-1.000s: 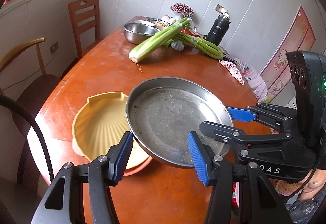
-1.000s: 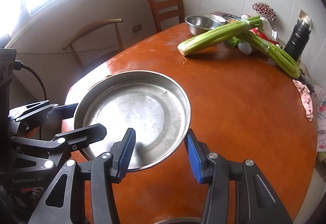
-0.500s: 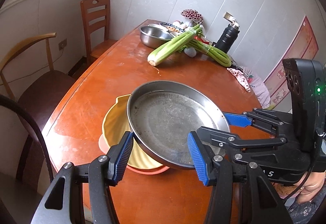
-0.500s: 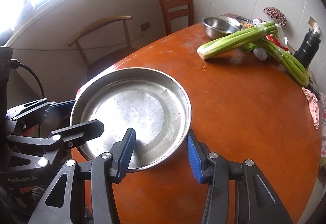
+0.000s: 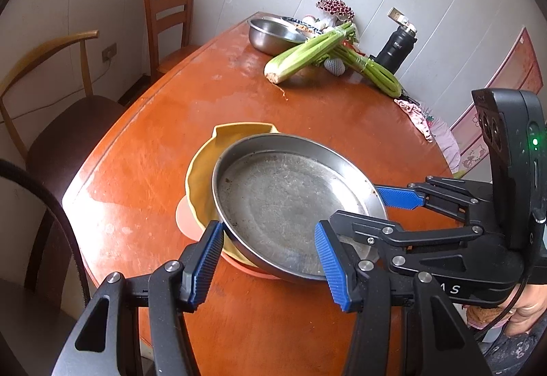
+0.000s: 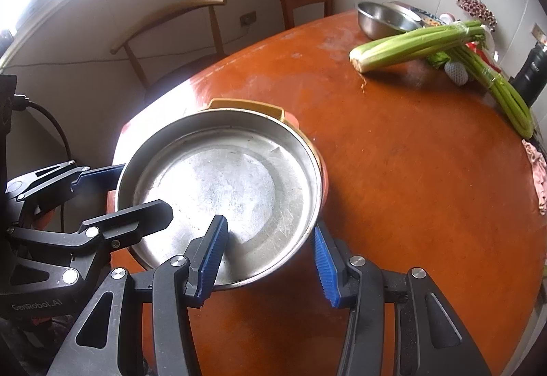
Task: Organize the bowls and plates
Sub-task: 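Lower the steel plate onto the yellow plate and open the left gripper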
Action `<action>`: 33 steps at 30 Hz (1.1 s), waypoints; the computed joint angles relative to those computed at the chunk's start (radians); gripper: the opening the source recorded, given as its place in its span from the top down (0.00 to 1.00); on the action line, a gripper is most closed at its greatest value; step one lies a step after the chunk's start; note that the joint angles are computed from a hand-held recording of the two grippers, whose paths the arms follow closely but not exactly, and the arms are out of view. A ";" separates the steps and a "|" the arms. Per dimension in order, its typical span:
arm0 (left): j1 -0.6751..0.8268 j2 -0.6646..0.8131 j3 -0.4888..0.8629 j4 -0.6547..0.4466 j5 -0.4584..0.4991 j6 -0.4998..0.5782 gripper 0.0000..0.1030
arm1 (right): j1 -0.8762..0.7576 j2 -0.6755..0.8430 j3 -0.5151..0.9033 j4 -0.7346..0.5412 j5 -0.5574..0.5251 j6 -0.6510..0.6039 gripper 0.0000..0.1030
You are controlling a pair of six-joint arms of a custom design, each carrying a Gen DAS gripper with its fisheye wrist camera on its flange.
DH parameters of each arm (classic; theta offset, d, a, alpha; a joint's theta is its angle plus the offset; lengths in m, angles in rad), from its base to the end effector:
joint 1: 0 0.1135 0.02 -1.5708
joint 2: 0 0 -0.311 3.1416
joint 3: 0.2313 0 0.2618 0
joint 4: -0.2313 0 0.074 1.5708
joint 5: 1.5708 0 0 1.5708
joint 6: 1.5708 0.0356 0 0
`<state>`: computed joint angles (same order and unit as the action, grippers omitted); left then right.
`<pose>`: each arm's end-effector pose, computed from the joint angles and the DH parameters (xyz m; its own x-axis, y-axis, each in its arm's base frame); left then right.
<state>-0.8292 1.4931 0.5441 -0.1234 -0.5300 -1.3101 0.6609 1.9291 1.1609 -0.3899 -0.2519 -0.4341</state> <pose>0.1775 -0.1671 0.1594 -0.6099 -0.5683 -0.5522 -0.4513 0.8220 -0.3474 0.3084 0.2510 0.1715 -0.3729 -0.8059 -0.4599 -0.9151 0.4015 0.0384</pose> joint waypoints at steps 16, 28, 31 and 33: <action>0.031 0.041 -0.020 0.055 0.030 0.011 0.47 | 0.008 0.073 0.034 -0.014 0.019 0.007 0.50; 0.041 0.047 -0.025 0.079 0.040 0.031 0.47 | 0.006 0.089 0.046 -0.015 0.027 0.022 0.50; 0.042 0.051 -0.024 0.085 0.044 0.035 0.47 | 0.007 0.094 0.050 -0.013 0.033 0.023 0.50; 0.045 0.055 -0.023 0.086 0.046 0.038 0.47 | 0.008 0.099 0.054 -0.016 0.037 0.026 0.50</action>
